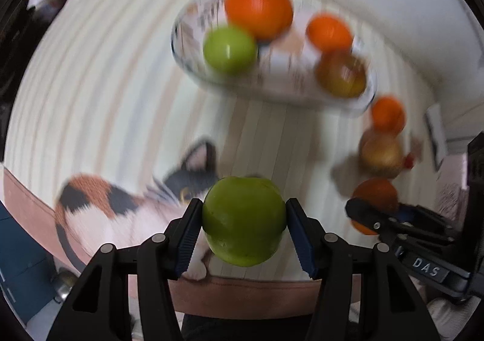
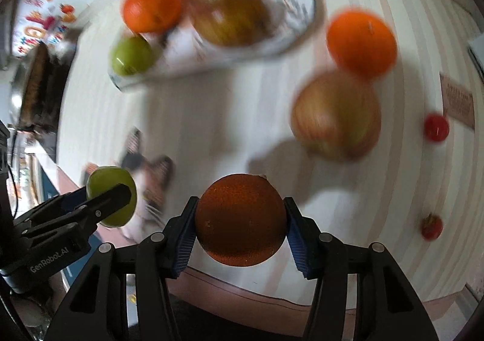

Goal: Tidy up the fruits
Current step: 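Place the green apple and tangerine onto the plate with both grippers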

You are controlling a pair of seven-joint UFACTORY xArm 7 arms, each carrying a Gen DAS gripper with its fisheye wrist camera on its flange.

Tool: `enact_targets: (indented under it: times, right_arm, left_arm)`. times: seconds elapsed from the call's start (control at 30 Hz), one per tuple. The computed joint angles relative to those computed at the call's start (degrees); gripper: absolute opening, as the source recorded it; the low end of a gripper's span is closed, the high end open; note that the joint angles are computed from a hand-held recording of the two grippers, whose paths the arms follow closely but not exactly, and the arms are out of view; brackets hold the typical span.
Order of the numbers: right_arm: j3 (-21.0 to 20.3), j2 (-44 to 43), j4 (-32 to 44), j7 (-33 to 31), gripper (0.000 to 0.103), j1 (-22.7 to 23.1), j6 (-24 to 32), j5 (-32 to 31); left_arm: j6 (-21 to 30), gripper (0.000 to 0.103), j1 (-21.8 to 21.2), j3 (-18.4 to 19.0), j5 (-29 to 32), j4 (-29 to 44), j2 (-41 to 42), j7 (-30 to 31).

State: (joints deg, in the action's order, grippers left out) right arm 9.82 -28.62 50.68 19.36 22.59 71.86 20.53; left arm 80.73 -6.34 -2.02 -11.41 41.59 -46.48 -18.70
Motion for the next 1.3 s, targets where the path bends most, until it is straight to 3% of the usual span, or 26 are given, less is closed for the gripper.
enact_targets:
  times: [0.17, 0.43, 0.57, 0.73, 0.87, 0.93, 1.0, 1.07, 1.3]
  right_arm:
    - [-0.3, 6.9, 9.8, -1.1, 0.057, -0.8, -3.2, -0.4]
    - [1.9, 23.2, 25.6, -0.4, 0.057, -0.5, -4.9, -6.3]
    - [2.6, 28.4, 27.7, 0.5, 0.057, 0.7, -4.9, -8.7]
    - [2.2, 28.9, 25.5, 0.4, 0.058, 1.1, -5.4, -7.5]
    - [2.1, 29.2, 25.5, 1.0, 0.066, 1.2, -5.7, -6.9]
    - [2.1, 29.6, 25.9, 0.9, 0.076, 1.2, -5.5, -6.5]
    - [2.1, 30.1, 26.6, 1.4, 0.082, 1.3, -4.7, -7.2]
    - [2.2, 30.4, 27.3, 2.0, 0.088, 1.4, -4.0, -7.9]
    - [2.4, 29.3, 28.4, 4.0, 0.094, 2.0, -2.3, -11.7]
  left_arm:
    - [-2.2, 0.054, 2.4, 2.6, 3.5, 10.2, 8.4, 3.7]
    - [-5.9, 0.054, 6.1, 4.4, 6.4, 19.9, 24.2, 8.8]
    - [-6.3, 0.054, 7.4, 4.5, 6.6, 22.3, 31.2, 10.6]
    - [-5.7, 0.054, 7.9, 3.6, 7.2, 23.3, 36.4, 11.6]
    - [-5.2, 0.054, 8.1, 3.7, 5.8, 23.8, 38.1, 11.9]
    - [-6.1, 0.061, 8.3, 3.8, 4.7, 23.5, 37.7, 12.3]
    - [-6.1, 0.075, 8.5, 3.9, 4.7, 23.7, 37.6, 12.0]
    - [-6.2, 0.083, 8.8, 4.2, 4.2, 23.4, 36.9, 12.2]
    - [-6.4, 0.083, 9.7, 4.5, 4.6, 20.0, 31.4, 11.0]
